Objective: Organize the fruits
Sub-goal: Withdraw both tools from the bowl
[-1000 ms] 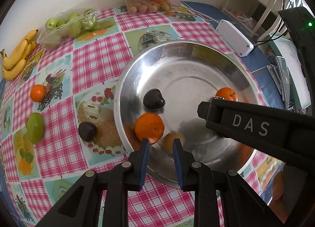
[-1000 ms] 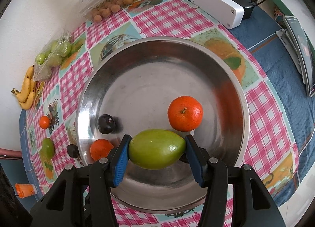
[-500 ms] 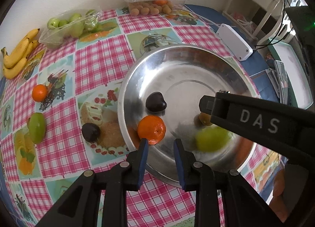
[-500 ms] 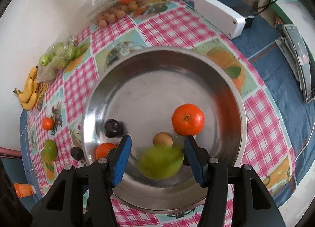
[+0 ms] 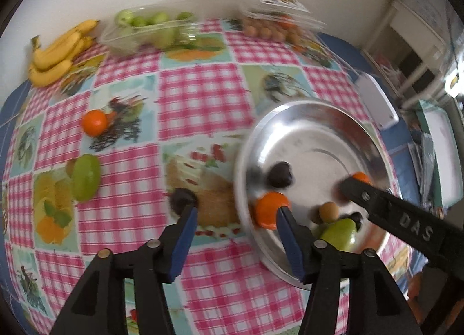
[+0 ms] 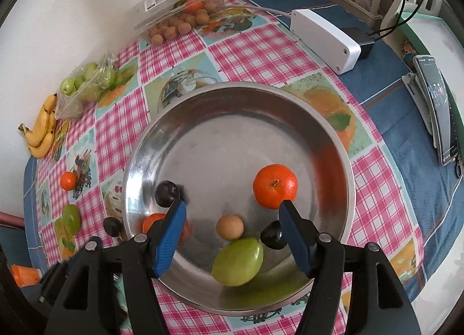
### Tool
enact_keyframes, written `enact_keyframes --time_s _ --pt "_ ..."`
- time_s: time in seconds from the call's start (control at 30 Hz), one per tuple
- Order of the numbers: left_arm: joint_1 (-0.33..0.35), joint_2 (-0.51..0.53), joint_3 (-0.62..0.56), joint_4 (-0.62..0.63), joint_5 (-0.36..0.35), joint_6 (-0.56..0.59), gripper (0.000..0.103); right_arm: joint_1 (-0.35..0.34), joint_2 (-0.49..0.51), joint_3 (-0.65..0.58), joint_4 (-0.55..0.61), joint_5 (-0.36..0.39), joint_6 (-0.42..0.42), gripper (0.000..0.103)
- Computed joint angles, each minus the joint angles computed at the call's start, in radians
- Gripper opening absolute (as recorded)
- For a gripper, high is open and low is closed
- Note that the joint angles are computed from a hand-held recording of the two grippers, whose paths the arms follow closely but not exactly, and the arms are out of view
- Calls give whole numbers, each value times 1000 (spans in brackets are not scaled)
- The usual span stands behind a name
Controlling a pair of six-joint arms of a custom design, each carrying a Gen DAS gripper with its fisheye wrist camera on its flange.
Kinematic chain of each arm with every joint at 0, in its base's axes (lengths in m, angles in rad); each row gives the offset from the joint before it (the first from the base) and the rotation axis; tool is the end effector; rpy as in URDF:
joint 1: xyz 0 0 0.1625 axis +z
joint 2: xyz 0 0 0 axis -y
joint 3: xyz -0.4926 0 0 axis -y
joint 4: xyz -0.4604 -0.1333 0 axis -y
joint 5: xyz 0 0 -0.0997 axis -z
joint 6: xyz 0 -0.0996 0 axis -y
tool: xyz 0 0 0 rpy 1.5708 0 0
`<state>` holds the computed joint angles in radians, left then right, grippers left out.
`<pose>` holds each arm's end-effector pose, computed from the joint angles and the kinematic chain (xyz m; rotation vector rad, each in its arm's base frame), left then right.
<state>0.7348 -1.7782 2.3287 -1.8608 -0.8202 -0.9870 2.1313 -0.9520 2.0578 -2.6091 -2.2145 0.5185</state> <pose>-0.1385 -0.3964 0.3076 -0.0582 2.4294 -0.5610 0.3740 -0.4575 0.0660 0.0817 -2.5311 0.3604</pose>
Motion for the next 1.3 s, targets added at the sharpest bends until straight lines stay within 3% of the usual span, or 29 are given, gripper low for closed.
enact_keyframes --time_s 0.4,1.0,1.13,1.2,1.3 --pt "61 -94 -29 146 79 -167 77 33 37 -27 47 -6 -22 68" --pt "71 -131 -39 201 105 -211 84 57 62 -47 79 -25 -42 68" --pt "71 -127 -41 212 109 -213 91 58 65 -47 73 -33 -49 79" --pt "68 -126 -41 223 118 -218 103 60 66 -47 64 -42 -61 80" --pt "55 -127 -36 247 148 -237 103 61 69 -43 41 -45 -83 92"
